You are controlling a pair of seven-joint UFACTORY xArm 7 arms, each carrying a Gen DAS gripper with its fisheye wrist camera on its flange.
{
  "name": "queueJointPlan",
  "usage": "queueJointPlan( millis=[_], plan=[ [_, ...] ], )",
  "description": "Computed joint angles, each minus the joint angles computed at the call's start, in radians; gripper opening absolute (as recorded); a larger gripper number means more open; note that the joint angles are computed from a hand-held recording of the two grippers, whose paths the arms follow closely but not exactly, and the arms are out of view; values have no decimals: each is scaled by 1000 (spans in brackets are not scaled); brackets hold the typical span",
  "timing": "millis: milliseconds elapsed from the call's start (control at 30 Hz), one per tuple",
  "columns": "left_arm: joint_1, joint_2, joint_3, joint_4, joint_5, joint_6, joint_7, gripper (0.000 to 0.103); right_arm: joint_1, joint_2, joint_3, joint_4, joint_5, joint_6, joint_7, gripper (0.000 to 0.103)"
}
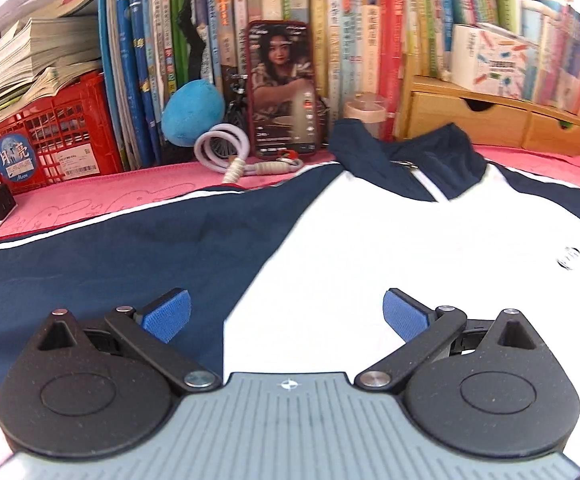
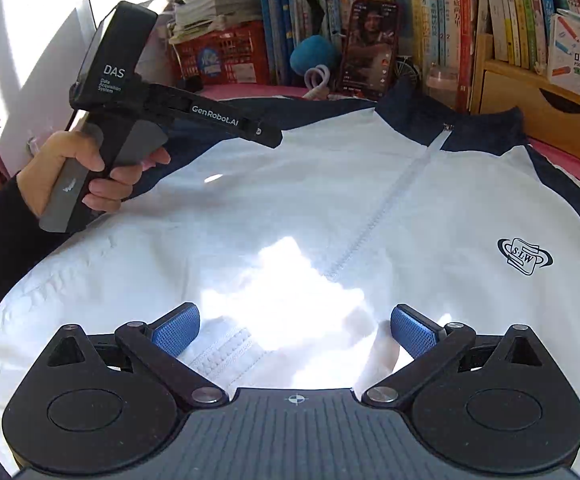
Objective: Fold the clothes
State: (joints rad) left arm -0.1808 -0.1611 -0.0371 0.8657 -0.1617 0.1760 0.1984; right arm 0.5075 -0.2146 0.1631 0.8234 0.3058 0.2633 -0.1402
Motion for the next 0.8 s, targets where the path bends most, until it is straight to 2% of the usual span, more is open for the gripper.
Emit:
queueJointPlan(
  millis=[67, 133, 167, 267, 400, 533, 667, 733, 800],
  plan=[
    [-86, -110, 51, -85, -119, 44, 135, 103, -15, -50, 15, -52, -37, 5, 21, 103],
    [-118, -198, 61, -155, -144, 83, 181, 103, -39, -107, 41, -108, -109, 9, 52, 103],
    [-116, -237, 51, -189, -131, 97, 182, 103, -53, -142, 59, -141, -151, 10, 70, 103],
    [-54, -320, -21, -288, -21, 95, 137, 103, -42, -256, 51, -239, -168, 15, 115, 103],
    [-49, -401, 6, -375, 34, 55, 134, 103, -47, -407, 41, -349, -195, 52, 179, 103],
    [-20, -484, 43, -416, 66, 112, 130, 103, -86, -587, 51, -458, -233, 107, 258, 103],
    [76, -599, 1, -449, 125, 202, 66, 103, -152, -743, 101, -498, -263, 231, 411, 103],
    [53, -665, 16, -459, 116, 257, 58, 103, -147, -809, 133, -515, -283, 252, 469, 103],
    [0, -744, 35, -477, 93, 296, 68, 103, -109, -856, 150, -535, -300, 226, 495, 103]
  ],
)
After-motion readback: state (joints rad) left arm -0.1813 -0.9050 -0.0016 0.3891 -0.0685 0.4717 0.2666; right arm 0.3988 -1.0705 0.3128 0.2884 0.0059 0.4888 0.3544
